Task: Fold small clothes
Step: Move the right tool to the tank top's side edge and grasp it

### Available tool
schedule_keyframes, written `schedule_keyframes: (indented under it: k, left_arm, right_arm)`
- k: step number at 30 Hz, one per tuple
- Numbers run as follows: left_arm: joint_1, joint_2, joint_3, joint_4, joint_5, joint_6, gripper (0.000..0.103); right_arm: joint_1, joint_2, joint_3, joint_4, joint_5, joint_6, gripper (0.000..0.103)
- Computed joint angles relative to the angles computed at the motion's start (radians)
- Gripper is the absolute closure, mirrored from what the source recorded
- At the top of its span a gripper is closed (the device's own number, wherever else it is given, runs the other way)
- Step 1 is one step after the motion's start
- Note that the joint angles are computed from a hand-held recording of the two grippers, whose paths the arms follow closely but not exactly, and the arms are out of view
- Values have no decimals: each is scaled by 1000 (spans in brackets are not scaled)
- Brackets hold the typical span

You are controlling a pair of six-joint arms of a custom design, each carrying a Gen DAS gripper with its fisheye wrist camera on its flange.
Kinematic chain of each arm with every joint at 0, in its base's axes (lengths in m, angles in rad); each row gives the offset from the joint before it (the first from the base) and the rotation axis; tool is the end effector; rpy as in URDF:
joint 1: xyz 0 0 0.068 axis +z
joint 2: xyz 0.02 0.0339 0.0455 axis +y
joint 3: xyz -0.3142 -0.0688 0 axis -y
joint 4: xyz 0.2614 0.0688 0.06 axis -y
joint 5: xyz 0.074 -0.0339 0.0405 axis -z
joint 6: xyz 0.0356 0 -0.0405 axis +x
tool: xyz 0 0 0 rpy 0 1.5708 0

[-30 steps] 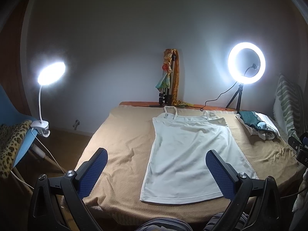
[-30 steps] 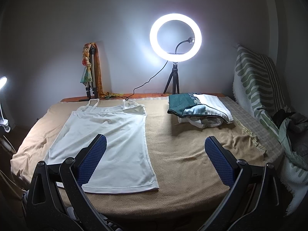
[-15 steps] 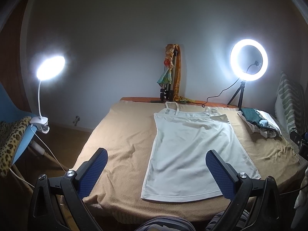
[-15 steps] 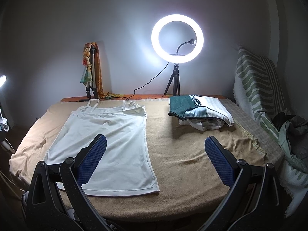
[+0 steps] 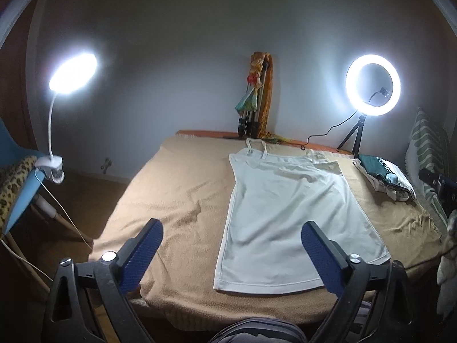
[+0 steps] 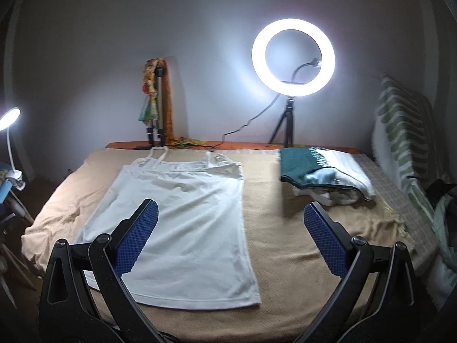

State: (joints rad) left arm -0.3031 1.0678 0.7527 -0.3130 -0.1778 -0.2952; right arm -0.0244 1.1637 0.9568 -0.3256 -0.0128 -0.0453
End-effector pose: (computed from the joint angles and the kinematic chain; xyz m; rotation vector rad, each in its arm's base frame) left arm 0.2156 -0.0608 0.3007 -0.0908 2.1892 -0.1423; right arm 0.2581 -0.0058 0.3514 -0.0297 2.1032 -0.0284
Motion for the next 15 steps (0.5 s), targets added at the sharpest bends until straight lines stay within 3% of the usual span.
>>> schedule_keyframes:
  k: [4,10,15]
  left_arm:
    - [98,46,-33,18,126,11,25]
    - [173,162,-68,59,272,58,47]
    - [207,279,-73,100,353,84,56]
  right_arm:
    - [48,135,99,-5,-40,9,0]
    - [138,370,318,-79,-98,17,19]
    - [211,580,528,-169,-152,26,38]
